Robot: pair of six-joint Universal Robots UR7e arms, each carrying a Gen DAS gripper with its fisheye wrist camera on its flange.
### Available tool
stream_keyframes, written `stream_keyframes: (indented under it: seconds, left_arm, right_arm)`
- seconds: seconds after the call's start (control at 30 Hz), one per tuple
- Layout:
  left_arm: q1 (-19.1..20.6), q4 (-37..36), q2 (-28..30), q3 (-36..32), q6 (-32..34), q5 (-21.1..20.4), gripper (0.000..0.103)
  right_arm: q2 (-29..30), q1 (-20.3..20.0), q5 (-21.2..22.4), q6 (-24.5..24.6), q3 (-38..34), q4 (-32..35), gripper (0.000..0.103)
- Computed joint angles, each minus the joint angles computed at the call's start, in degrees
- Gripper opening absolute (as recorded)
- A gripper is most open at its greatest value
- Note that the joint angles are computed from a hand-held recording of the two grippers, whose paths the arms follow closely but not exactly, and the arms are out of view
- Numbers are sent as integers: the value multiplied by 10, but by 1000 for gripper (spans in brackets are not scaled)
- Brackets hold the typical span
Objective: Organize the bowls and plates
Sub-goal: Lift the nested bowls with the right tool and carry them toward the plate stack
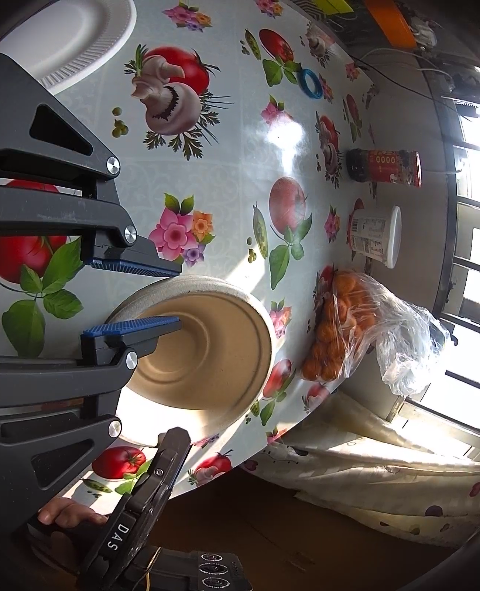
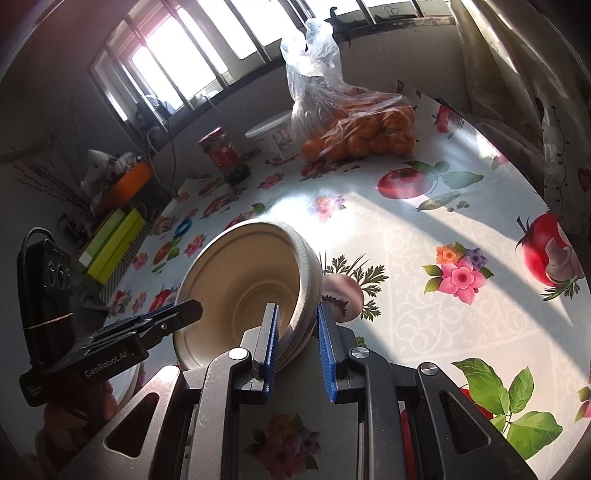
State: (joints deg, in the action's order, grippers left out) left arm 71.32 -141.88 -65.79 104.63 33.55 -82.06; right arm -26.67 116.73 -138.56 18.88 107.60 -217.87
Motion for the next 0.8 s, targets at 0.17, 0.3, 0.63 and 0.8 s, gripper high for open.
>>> stream_keyframes:
  seconds: [0.17,0.3,0.63,0.8]
  left_arm:
    - [-1,-2,-2,3,-1,0,23]
    - [-2,-2,-3,5,-1,1,23]
    - [-1,0,-5,6,0,-4,23]
    - [-1,3,-10,6,-3,-8,23]
  right_arm:
    - [-1,0,1,1,0,2,20]
    - [-2,0,-1,3,1,3,20]
    - [-7,6,-13,11,7,9,20]
    - [-8,7,-15,12,8,12,20]
